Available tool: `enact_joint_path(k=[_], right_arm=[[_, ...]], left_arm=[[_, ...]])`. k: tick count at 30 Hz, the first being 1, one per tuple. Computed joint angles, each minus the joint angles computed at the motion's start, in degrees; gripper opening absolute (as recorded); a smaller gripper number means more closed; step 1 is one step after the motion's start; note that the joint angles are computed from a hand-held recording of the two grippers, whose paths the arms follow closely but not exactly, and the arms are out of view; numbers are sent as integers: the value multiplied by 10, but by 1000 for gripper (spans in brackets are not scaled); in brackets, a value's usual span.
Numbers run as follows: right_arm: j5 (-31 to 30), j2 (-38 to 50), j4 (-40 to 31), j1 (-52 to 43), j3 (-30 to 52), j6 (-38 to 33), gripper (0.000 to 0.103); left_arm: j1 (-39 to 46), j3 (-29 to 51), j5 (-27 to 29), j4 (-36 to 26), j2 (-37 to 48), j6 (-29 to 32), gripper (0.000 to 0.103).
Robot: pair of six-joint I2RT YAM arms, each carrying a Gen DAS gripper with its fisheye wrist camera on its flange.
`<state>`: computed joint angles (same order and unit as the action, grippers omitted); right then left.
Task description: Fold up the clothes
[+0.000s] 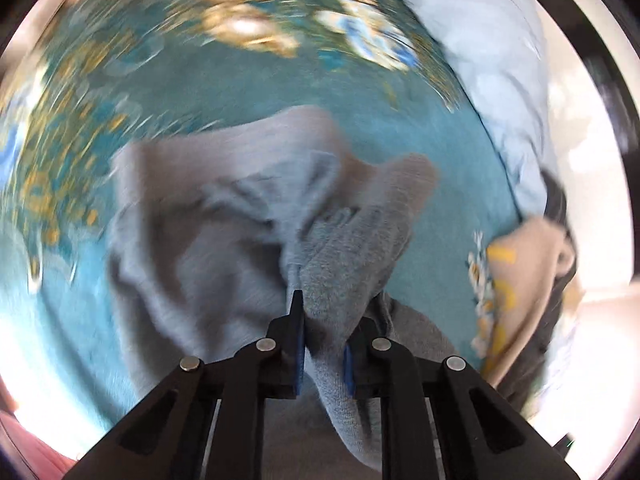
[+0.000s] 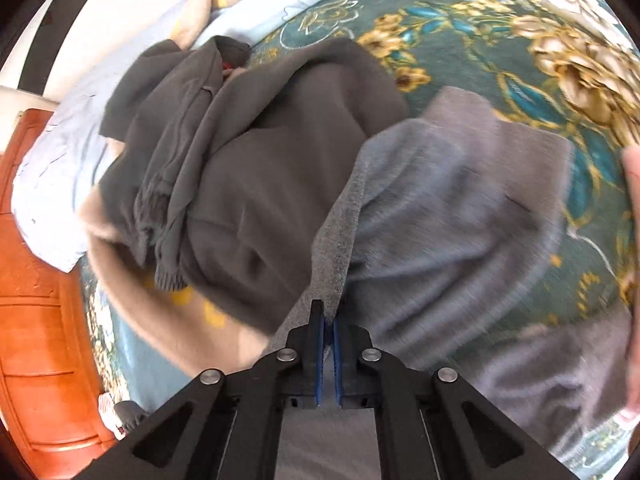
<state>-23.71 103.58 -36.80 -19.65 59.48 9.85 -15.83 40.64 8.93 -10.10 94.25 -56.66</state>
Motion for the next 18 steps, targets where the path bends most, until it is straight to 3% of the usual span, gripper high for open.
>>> enact_joint_path(k=[4,10,12,14,16,18], right_arm=[[-54,-71,-35,-39,-18,-33,4],[-142,-253,-77,-96,-50,-148,4],[-127,-283,-99,-122,-83,-192,4],[-67,-269,-116,-131,-130,-231,4],[-7,-244,-102,-144,-190,-247,4],[12,-214,-87,-180,-237,-264,4]], left_arm=[[24,-45,30,27,-42,-27,12],[14,-62,-15,59,-189,40,12],[26,-72,-26,40,-208,31,12],[57,-90,3,25,-176,-9,12],[83,-117,34,36,-142,-48,11],[98,-131,46,41,-146,-67,11]])
